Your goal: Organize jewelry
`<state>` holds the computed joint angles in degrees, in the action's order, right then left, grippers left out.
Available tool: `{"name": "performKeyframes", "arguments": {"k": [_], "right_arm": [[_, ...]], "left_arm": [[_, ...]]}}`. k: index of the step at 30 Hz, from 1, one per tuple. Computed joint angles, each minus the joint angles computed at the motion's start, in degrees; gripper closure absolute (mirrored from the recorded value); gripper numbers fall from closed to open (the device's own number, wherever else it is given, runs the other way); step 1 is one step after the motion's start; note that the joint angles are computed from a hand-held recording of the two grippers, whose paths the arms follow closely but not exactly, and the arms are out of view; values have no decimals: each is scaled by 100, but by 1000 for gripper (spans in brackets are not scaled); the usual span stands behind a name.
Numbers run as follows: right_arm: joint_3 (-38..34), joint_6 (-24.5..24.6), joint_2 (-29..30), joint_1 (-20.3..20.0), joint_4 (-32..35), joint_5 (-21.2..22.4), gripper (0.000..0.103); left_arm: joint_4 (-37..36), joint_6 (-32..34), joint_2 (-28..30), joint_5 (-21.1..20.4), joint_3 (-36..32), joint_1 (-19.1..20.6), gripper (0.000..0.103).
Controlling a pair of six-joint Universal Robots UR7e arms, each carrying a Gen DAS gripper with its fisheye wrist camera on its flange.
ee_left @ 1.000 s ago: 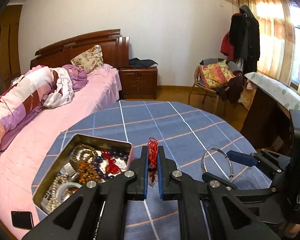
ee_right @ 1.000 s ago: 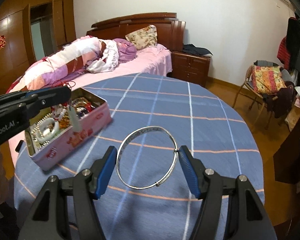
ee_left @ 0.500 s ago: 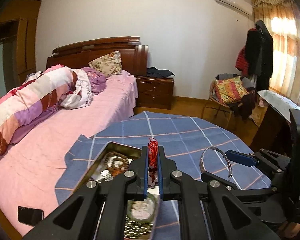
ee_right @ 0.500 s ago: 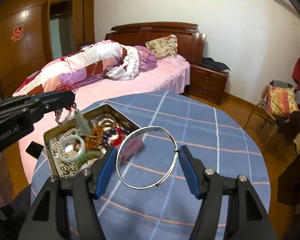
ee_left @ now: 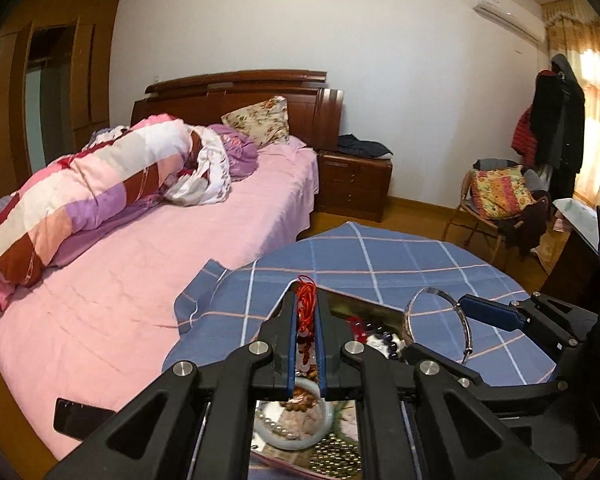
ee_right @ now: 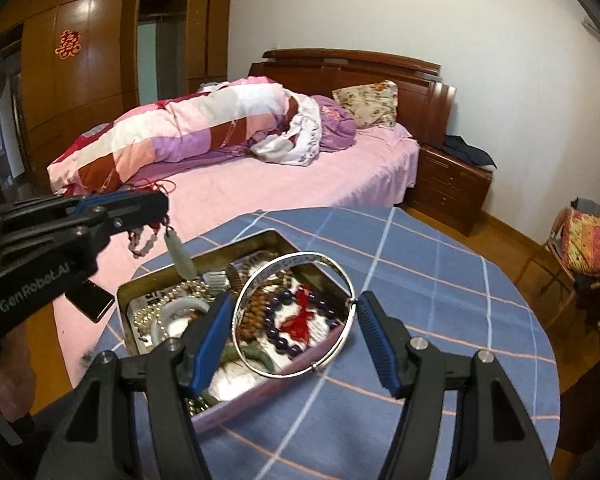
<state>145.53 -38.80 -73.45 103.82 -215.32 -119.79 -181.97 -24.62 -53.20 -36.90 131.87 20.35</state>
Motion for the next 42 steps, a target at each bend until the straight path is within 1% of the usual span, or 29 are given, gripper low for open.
{"name": "performKeyframes", "arguments": {"k": [6,11,16,17,19,20,21,22,23,25,27,31,34,36,39,42], "right_arm": [[-166,-15,343,-83,98,-22,37],[-217,7,590,-212,221,-79,36],[-212,145,571,-361,521,4,36],[-188,156,518,-395,574,100,36],[-153,154,487,-387,515,131,31],[-137,162,479,-370,449,110,25],[-107,165,447,-361,388,128,23],[-75,148,413,-381,351,163,22],[-40,162,355,-372,337,160,22],[19,234,260,-335,306,80,22],[104,274,157,-314,215,29,20],[257,415,-40,-203,-65,-207,18],[417,463,-246,-110,-332,-247,14],[473,457,-325,-53,-485,-275,11],[538,501,-493,0,-550,-259,10],[556,485,-547,-31,-596,-217,10]], "left_arm": [[221,-252,54,-15,12,216,96],[437,-366,119,-161,-11,378,96],[658,-534,138,-299,-38,494,96],[668,-554,130,-325,-36,508,95],[734,-601,107,-323,-45,504,94],[760,-624,94,-318,-40,481,90],[779,-649,77,-310,-35,468,87],[805,-717,54,-272,-22,441,73],[772,-755,37,-222,6,411,53],[553,-793,-5,-53,110,307,36],[412,-714,-65,-20,171,245,36],[440,-837,-201,119,263,116,36],[470,-862,-244,270,286,30,36],[429,-889,-287,290,311,-11,36],[408,-921,-321,370,340,-76,36],[412,-933,-340,423,358,-102,36]]}}
